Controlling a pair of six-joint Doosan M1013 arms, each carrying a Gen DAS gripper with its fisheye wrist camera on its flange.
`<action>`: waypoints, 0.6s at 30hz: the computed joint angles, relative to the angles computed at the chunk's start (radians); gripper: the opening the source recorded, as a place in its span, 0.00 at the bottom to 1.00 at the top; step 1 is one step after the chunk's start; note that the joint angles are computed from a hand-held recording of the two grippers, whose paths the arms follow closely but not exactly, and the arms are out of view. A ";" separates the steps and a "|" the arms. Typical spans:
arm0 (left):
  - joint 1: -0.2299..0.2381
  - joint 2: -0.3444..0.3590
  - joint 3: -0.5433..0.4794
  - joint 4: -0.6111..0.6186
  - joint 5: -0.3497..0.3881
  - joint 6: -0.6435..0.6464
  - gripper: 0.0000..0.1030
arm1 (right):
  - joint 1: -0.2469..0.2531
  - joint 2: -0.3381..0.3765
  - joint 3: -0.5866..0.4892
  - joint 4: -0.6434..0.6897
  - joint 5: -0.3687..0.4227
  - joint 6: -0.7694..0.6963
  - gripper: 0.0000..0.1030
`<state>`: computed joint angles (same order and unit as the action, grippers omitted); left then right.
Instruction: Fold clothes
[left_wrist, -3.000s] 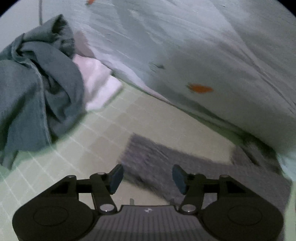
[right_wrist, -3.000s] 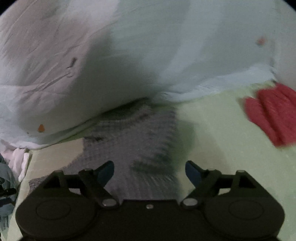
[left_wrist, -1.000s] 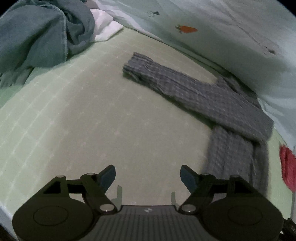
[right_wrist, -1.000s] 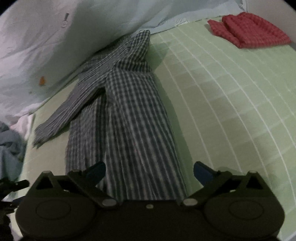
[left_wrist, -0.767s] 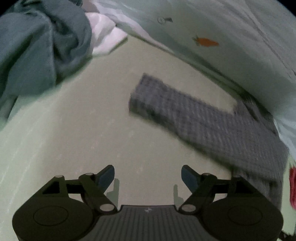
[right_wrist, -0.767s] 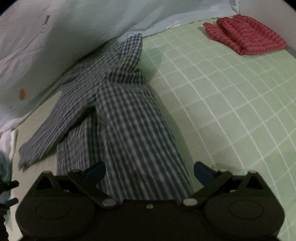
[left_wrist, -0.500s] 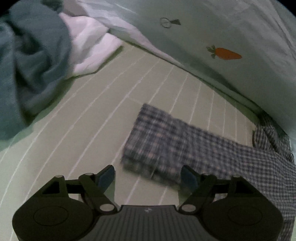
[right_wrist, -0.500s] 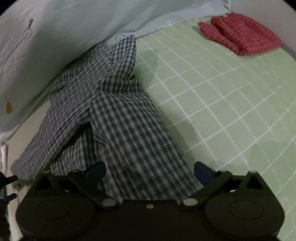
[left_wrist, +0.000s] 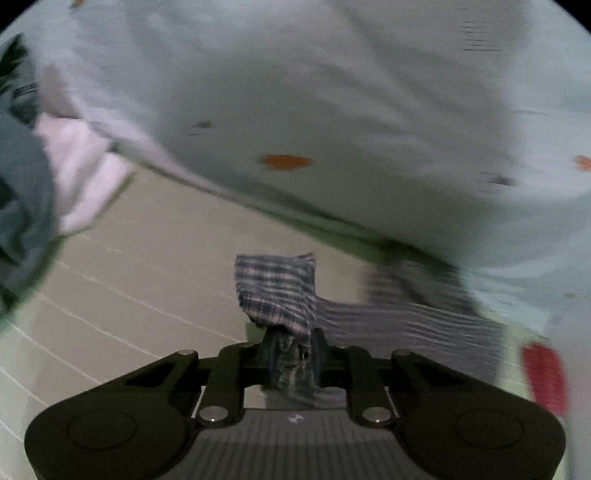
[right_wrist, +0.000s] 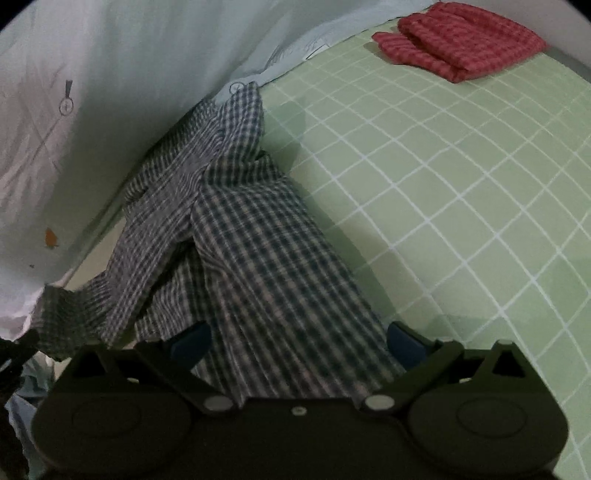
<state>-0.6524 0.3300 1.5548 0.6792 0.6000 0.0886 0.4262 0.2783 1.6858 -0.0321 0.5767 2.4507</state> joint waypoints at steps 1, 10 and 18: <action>-0.019 -0.004 -0.004 0.000 -0.009 0.015 0.19 | -0.006 -0.011 0.016 0.025 -0.019 -0.016 1.00; -0.164 0.032 -0.074 -0.422 0.052 0.488 0.39 | -0.046 -0.104 0.133 0.122 -0.083 -0.118 1.00; -0.205 0.004 -0.041 -0.334 0.164 0.285 0.72 | -0.050 -0.107 0.137 0.314 -0.143 -0.431 0.99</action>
<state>-0.8578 0.3344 1.5139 0.3453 0.7641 0.3740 0.3758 0.1709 1.8230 0.2820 0.4332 2.0196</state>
